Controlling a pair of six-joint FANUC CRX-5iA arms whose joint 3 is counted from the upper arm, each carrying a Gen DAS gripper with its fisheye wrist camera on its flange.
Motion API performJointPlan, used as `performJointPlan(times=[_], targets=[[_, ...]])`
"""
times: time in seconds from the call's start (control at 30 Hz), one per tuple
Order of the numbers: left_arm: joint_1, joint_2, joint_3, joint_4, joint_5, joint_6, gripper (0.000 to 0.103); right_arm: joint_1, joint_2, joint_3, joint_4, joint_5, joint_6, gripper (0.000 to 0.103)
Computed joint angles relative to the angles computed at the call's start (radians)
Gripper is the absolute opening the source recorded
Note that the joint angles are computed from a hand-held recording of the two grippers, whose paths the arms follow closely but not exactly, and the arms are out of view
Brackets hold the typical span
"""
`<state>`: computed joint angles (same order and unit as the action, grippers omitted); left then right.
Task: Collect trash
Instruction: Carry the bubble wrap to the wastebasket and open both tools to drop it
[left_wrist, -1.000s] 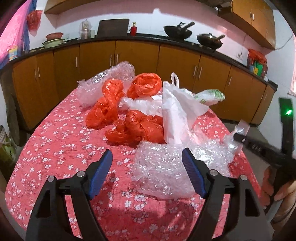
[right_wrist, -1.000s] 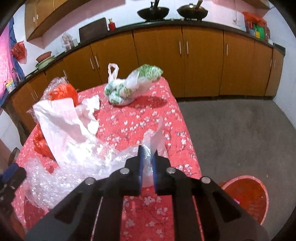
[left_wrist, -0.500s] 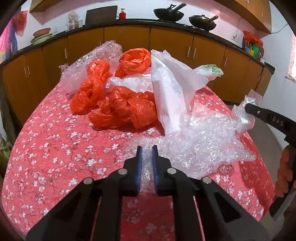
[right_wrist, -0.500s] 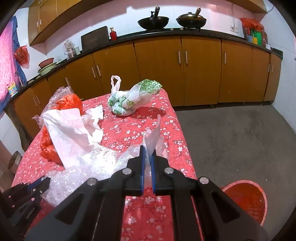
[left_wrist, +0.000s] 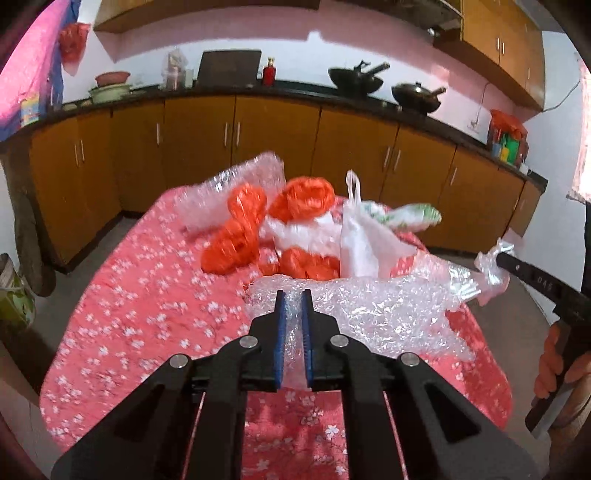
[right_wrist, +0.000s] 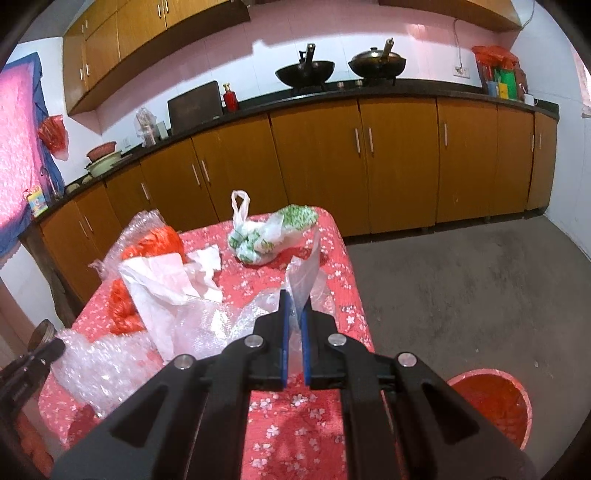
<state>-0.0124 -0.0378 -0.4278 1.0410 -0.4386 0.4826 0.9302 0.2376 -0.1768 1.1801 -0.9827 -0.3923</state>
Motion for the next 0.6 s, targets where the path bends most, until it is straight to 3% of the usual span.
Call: performJointPlan(times=[0.6], targets=[[-0.007,-0.016,0.014,-0.067,0.086,0.106,0.008,0.034,-0.035,-0.03,0.032,-0.06,-0.02,0.007]])
